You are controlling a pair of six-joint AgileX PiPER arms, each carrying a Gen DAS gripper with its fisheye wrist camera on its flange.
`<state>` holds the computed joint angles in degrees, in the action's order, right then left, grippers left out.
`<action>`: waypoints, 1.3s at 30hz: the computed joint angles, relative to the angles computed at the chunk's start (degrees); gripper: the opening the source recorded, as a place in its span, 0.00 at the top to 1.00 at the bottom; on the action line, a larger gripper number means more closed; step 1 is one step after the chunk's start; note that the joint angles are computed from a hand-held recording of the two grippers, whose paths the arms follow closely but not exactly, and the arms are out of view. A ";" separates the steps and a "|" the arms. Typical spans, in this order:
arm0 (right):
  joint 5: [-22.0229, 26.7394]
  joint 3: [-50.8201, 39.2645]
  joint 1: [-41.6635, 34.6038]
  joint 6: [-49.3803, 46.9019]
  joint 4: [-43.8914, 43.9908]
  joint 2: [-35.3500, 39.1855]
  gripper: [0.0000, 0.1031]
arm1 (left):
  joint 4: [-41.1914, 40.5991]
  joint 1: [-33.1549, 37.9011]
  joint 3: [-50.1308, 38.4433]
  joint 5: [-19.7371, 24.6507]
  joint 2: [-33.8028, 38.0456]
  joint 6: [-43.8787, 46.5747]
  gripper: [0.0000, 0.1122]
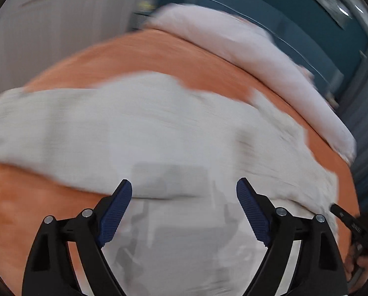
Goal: Fold large clothes
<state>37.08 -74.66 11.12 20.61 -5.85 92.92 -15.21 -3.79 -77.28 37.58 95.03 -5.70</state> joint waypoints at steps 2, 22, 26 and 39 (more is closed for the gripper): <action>-0.35 -4.47 6.66 5.97 -6.60 4.32 0.76 | -0.05 9.68 0.15 3.42 -0.69 0.39 0.25; -5.43 -3.71 13.04 25.25 -20.02 13.66 0.63 | -28.21 30.62 -13.49 10.34 10.48 19.89 0.93; -10.59 7.68 12.84 23.48 -12.83 1.43 0.61 | -23.02 20.08 -21.49 11.06 3.29 19.00 0.95; -7.62 35.12 0.64 11.94 0.98 -36.51 0.52 | 5.44 -34.71 -71.80 29.94 35.82 -8.39 0.76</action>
